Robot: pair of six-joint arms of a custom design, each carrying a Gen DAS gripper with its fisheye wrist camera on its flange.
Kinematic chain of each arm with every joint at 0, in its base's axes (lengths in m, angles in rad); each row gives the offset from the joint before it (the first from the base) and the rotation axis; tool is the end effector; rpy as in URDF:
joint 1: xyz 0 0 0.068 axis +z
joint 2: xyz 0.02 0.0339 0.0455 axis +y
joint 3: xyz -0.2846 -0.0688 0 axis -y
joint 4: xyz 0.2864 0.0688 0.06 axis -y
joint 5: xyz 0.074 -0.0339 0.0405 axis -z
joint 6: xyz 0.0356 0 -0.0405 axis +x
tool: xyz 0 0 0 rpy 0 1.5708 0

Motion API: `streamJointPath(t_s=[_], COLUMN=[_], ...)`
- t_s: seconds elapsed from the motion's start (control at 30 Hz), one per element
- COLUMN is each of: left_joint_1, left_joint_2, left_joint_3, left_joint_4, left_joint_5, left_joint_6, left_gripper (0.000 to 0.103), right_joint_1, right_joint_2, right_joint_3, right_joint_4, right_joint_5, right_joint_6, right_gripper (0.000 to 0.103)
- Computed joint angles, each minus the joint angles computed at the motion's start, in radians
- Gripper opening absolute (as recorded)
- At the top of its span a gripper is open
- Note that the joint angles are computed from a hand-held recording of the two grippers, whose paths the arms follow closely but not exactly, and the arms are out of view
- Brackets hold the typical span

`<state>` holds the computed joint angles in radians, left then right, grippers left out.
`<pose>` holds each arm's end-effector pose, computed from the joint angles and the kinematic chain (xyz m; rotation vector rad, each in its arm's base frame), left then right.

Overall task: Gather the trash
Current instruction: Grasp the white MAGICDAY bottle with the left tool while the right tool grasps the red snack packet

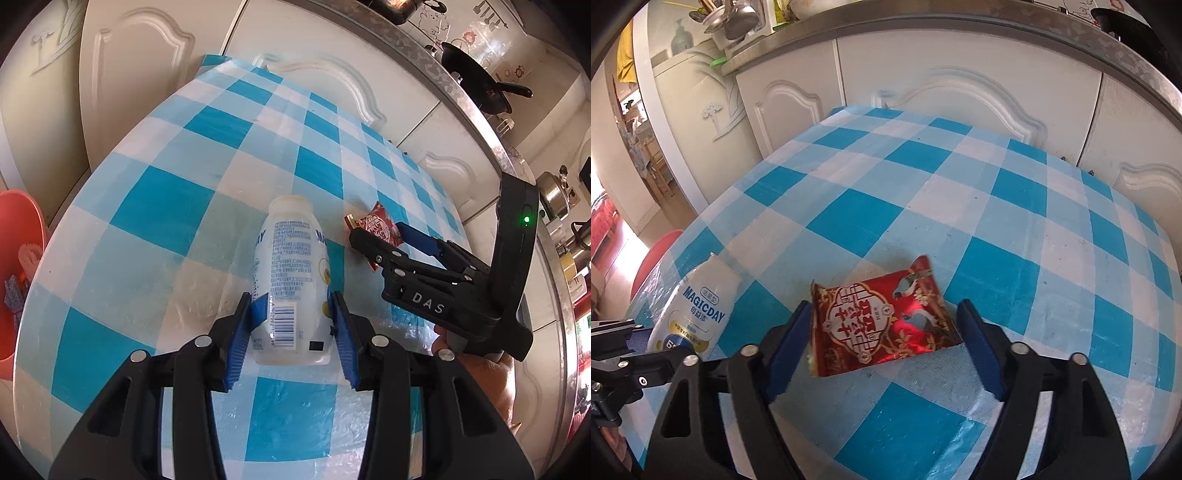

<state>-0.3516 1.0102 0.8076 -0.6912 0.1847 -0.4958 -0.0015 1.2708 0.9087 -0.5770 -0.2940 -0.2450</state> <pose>0.2133 -0.0852 0.2707 -0.1002 2.5361 -0.5813 0.2888 0.0099 0.2528 -0.4184 2.4361 0.2636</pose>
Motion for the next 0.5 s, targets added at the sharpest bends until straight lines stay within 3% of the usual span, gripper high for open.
streamJointPath(t_s=[0.37, 0.5], left_joint_1=[0.01, 0.011], left_joint_2=[-0.01, -0.017], left_joint_3=[-0.017, -0.023], left_joint_4=[0.022, 0.028], left_joint_5=[0.012, 0.008], left_joint_6=[0.017, 0.023], left_gripper=[0.044, 0.044], right_joint_1=[-0.009, -0.012], right_joint_2=[-0.029, -0.044], right_joint_3=[-0.015, -0.027], right_joint_4=[-0.009, -0.001], right_joint_5=[0.008, 0.006], right_joint_6=[-0.016, 0.003], right_gripper=[0.07, 0.06])
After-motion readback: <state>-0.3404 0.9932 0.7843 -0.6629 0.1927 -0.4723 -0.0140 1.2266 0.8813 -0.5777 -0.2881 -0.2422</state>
